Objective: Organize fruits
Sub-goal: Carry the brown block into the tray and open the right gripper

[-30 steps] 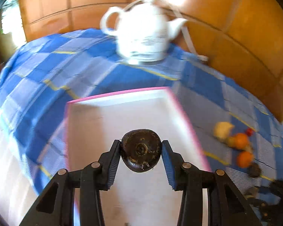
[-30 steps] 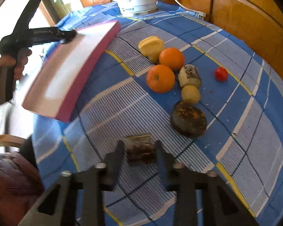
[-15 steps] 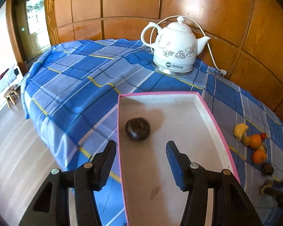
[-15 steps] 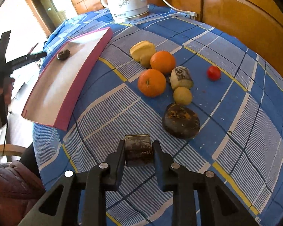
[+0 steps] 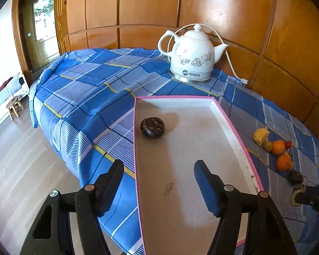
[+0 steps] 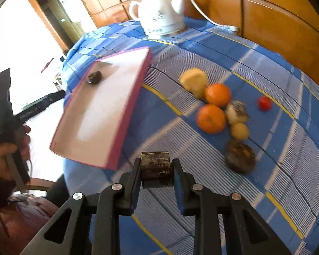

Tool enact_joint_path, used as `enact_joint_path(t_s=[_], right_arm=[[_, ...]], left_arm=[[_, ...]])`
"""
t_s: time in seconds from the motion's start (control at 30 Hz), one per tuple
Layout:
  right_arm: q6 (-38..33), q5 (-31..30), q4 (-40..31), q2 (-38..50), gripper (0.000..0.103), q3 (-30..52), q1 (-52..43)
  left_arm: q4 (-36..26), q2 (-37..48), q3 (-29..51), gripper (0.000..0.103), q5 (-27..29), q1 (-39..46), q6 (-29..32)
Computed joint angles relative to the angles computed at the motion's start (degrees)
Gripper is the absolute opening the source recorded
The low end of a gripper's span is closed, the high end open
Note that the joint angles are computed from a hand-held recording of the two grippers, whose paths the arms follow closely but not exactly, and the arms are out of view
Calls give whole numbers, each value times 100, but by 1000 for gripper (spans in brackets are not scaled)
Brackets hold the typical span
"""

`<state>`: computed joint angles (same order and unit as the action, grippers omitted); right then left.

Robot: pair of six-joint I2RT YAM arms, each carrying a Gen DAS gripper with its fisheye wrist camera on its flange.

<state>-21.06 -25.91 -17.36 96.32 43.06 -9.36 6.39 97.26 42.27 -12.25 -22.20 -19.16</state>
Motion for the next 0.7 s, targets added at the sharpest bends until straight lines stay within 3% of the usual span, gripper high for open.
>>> enact_joint_path(t_s=[0.23, 0.47, 0.7], right_arm=[[826, 74, 130, 560, 28, 613, 784], [1590, -112, 3, 1355, 28, 1650, 1373], [2419, 112, 82, 2016, 30, 2665, 1939]], left_arm=[[140, -170, -182, 72, 61, -17, 39], [177, -202, -283, 72, 154, 82, 20], [234, -144, -361, 72, 279, 220, 8]])
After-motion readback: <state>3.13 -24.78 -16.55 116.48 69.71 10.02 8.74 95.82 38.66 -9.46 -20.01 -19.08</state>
